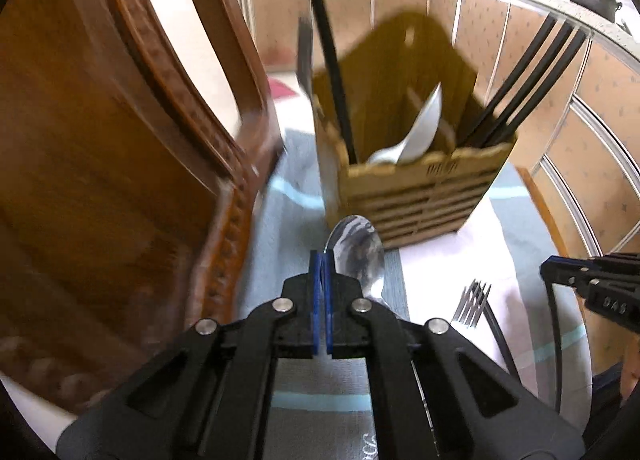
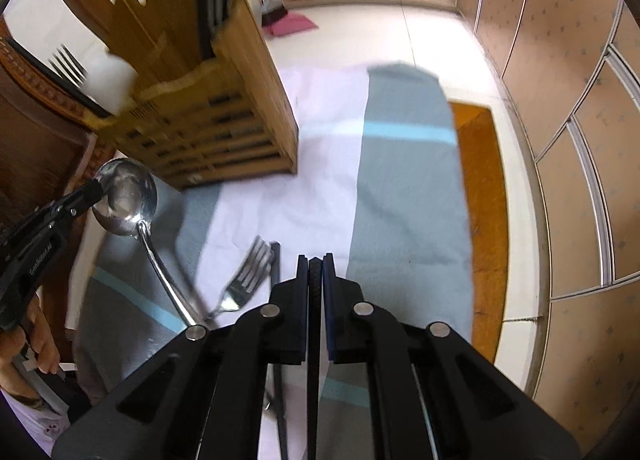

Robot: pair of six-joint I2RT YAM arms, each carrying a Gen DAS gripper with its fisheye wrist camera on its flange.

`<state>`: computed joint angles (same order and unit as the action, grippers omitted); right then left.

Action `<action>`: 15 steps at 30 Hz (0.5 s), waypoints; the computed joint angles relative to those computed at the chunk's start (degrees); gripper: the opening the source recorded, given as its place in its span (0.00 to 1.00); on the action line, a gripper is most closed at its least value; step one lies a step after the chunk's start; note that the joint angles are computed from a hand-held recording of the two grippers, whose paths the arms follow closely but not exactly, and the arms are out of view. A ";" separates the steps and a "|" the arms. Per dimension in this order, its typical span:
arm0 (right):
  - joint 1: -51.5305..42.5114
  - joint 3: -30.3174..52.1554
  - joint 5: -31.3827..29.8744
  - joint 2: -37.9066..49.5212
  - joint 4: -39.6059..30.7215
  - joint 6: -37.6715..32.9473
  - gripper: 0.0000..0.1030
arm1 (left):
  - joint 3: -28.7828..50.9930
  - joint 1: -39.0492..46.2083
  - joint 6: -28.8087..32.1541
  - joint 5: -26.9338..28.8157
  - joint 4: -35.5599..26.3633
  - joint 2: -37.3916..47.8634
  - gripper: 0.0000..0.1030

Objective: Organize utensils
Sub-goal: 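Lift the ladle with the left gripper while the right gripper lifts the chopsticks over the holder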

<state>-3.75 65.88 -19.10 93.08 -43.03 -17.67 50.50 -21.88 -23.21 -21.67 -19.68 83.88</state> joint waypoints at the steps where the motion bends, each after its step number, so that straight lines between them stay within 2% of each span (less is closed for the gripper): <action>1: -0.68 0.08 -1.03 -1.39 -0.25 -0.14 0.07 | 0.11 -1.65 -0.36 -3.38 -1.37 -1.82 0.02; 3: -1.97 0.00 -2.82 -4.57 -0.79 -0.34 0.07 | 1.43 -4.23 -0.61 -9.07 -3.20 -3.51 0.02; 7: -4.34 0.42 -6.79 -9.40 -1.63 -0.59 0.07 | 4.08 -7.46 -0.60 -16.30 -8.02 -6.60 0.02; 15: -8.87 2.84 -12.85 -19.12 -0.70 1.88 0.07 | 10.16 -11.39 -0.90 -24.14 -17.25 -11.41 0.02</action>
